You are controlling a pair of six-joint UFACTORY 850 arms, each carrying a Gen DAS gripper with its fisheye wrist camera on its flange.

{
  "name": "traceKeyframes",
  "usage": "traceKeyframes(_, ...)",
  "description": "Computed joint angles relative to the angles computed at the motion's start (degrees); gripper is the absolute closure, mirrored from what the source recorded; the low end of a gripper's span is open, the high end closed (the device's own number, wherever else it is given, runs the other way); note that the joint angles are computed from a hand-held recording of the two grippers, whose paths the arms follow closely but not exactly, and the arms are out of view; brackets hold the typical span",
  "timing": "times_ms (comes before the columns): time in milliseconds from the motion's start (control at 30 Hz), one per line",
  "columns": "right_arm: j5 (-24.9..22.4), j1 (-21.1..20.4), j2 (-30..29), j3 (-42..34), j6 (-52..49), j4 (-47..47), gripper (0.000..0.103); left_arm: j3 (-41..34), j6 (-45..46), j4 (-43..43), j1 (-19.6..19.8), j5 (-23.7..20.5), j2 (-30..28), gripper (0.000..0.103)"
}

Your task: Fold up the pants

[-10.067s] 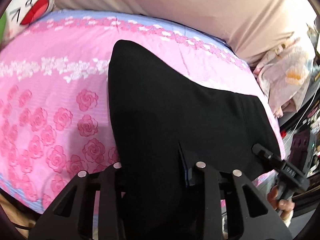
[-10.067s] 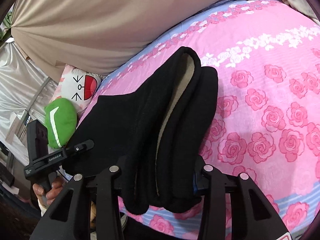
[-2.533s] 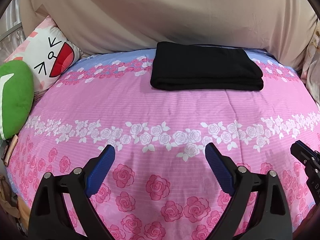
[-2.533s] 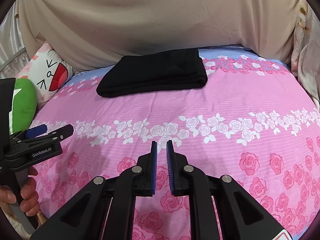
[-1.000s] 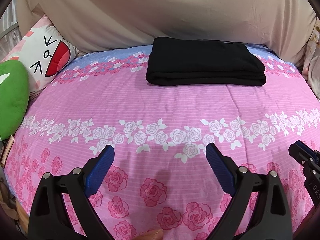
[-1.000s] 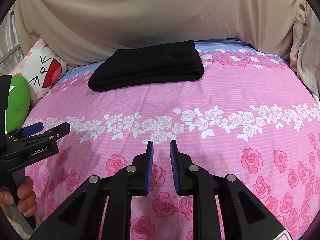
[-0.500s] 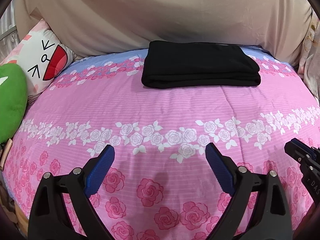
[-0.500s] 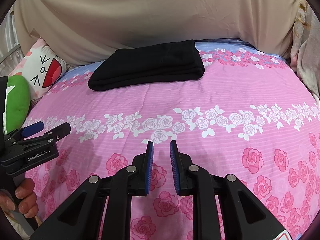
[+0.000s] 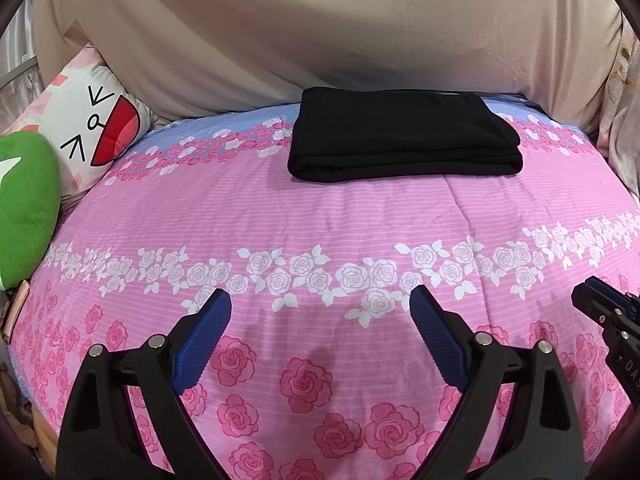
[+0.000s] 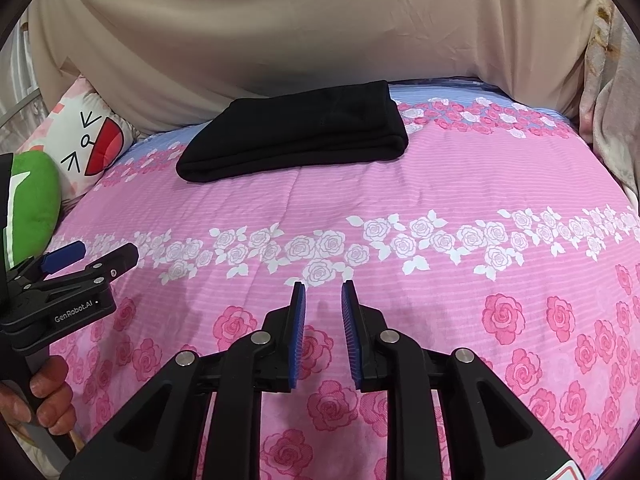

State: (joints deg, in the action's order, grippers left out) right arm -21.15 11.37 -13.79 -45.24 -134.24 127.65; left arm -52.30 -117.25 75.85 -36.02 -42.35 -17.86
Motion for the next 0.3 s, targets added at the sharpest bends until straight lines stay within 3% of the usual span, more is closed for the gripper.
traceKeyframes(133, 0.06, 0.04, 0.29, 0.30, -0.33, 0.49, 0.079, 0.03, 1.72, -2.07, 1.27, 3.66, 0.26, 0.015)
traceKeyframes(300, 0.22, 0.18, 0.71, 0.60, -1.35, 1.78, 0.072, -0.01, 2.69, -3.42, 1.44, 4.88, -0.23, 0.015)
